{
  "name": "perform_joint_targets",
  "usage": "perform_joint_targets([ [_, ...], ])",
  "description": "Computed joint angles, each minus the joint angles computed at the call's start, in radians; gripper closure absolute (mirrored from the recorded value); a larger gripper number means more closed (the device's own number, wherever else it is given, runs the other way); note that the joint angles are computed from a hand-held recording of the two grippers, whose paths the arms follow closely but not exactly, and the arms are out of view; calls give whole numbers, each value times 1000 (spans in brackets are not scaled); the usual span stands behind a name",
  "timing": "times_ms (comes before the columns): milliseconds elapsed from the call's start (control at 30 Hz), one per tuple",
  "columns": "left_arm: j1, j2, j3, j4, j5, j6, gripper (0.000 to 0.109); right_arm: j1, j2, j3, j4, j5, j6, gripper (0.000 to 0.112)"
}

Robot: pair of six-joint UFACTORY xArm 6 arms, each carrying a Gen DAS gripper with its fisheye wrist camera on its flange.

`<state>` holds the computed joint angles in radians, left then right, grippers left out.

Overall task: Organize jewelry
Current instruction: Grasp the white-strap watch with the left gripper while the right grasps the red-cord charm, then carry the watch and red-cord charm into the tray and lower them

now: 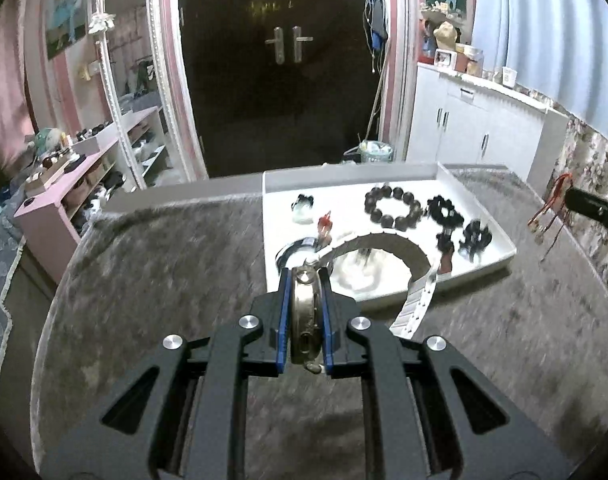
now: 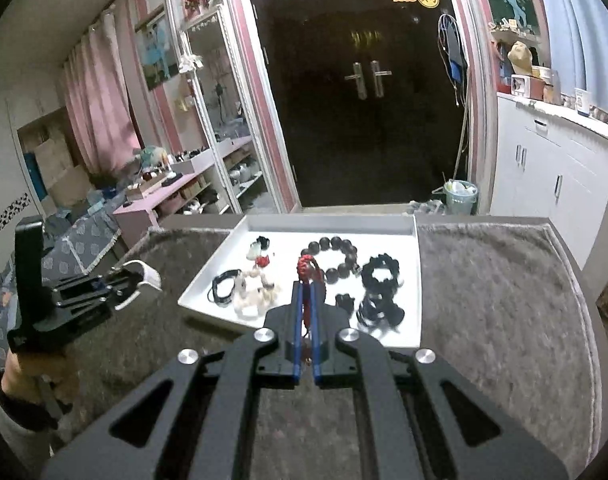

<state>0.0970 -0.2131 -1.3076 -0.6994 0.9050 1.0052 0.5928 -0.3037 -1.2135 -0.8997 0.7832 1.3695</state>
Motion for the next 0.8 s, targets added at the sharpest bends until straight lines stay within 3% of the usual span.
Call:
perform_joint_targets([
  [300,-99,106,-130,13,-34,-132,98,-66,100,-96,49,-72,-69,109],
  [633,-151,228,-206,32,-79,-177,98,-137,251,-209,132,-183,-154,110],
  [733,-158,257,-201,20,-83,-159,98,-158,286,-200,131,-257,-152,109],
  [800,-159,271,-192,7,-87,-150,98,-159,310,-204,144,-249,-169,110],
])
